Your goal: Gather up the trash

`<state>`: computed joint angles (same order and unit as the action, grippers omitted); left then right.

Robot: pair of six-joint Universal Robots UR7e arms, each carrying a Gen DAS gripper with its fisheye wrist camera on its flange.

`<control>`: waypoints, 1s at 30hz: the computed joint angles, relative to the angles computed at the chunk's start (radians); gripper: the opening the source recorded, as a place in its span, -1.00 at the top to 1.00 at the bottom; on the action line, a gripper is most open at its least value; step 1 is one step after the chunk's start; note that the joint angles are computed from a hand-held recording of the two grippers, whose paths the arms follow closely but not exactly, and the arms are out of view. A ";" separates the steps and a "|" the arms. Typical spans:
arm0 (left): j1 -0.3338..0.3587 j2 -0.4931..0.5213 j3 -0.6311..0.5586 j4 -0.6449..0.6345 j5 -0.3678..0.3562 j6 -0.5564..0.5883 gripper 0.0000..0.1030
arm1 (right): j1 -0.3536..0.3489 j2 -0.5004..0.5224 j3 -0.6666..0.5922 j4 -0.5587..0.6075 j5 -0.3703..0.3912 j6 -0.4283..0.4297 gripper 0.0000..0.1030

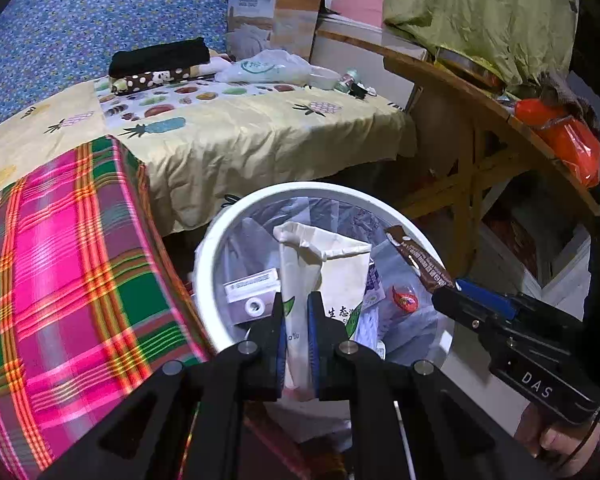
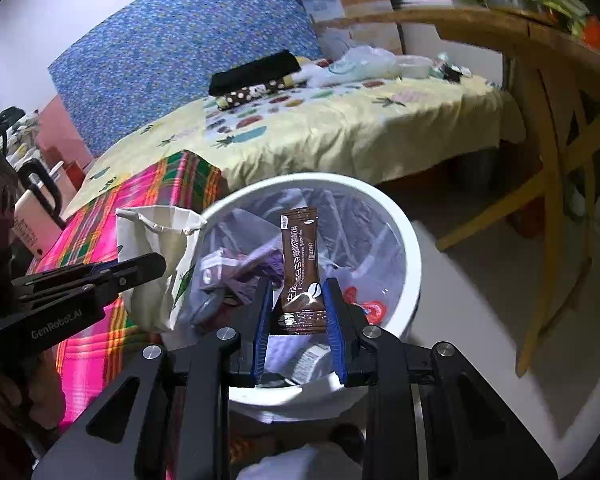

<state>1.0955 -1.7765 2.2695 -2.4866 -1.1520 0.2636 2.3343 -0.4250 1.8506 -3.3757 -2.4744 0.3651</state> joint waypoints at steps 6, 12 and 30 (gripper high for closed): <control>0.010 0.053 -0.008 -0.015 -0.008 -0.006 0.79 | -0.030 -0.018 0.015 0.047 0.039 0.040 0.48; 0.011 0.049 -0.005 -0.031 -0.027 0.007 0.19 | -0.026 -0.014 0.019 0.021 0.039 0.028 0.35; -0.014 -0.132 0.041 0.018 0.002 -0.012 -0.03 | 0.050 -0.011 -0.021 0.095 -0.003 0.027 0.19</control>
<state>1.0815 -1.9086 2.3110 -2.4682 -1.1498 0.2519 2.3842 -0.4359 1.8296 -3.2803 -2.4773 0.3917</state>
